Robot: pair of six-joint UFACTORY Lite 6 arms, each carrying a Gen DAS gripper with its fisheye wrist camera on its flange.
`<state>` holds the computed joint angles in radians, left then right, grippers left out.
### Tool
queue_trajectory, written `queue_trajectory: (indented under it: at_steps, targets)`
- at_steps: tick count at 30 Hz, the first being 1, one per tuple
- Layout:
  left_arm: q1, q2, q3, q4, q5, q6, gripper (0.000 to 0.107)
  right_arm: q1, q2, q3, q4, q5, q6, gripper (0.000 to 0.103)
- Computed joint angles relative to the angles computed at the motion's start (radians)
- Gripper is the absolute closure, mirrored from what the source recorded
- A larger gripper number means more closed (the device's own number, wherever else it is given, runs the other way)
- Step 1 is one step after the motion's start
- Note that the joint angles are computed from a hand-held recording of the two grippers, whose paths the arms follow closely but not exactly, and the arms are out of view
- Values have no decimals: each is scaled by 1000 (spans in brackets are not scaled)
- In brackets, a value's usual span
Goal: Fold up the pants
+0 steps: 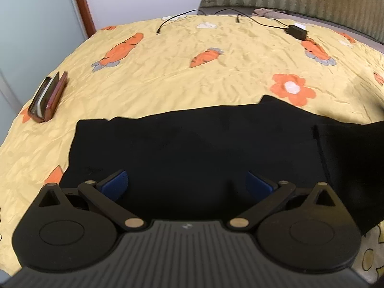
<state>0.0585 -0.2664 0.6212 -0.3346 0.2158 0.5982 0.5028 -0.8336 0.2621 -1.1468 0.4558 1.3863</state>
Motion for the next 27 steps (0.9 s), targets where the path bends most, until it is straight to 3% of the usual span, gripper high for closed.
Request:
queue_trajectory:
  at_steps: [3,5,12,16,19,21,23,25,27]
  targets:
    - [57,8,12,-121,26,153,4,235,299,39,-223,97,300,99]
    - [90,11,14,-207,31,263,4,272,351,42,-230,132,360,99]
    - [172,79,64,-374,111,462,4,307,320,50,-140,149,238,99]
    - [197,79,56,-448,123,555,4,449,353,39,-73,242,244,95]
    - [237,87,63,-484,155,622,4,519,287,74,58,327,68,93]
    - [261,82,61,-518,158,676,4,544,81,44,73,354,50,89]
    - [289,85,64,-540,158,713,4,514,-24,39,36,368,164,69]
    - [333,107,88,-549,197,730,4,450,38,28,-47,403,266,60]
    - [383,123,109,-562,243,762,4,327,237,53,-32,351,201,59]
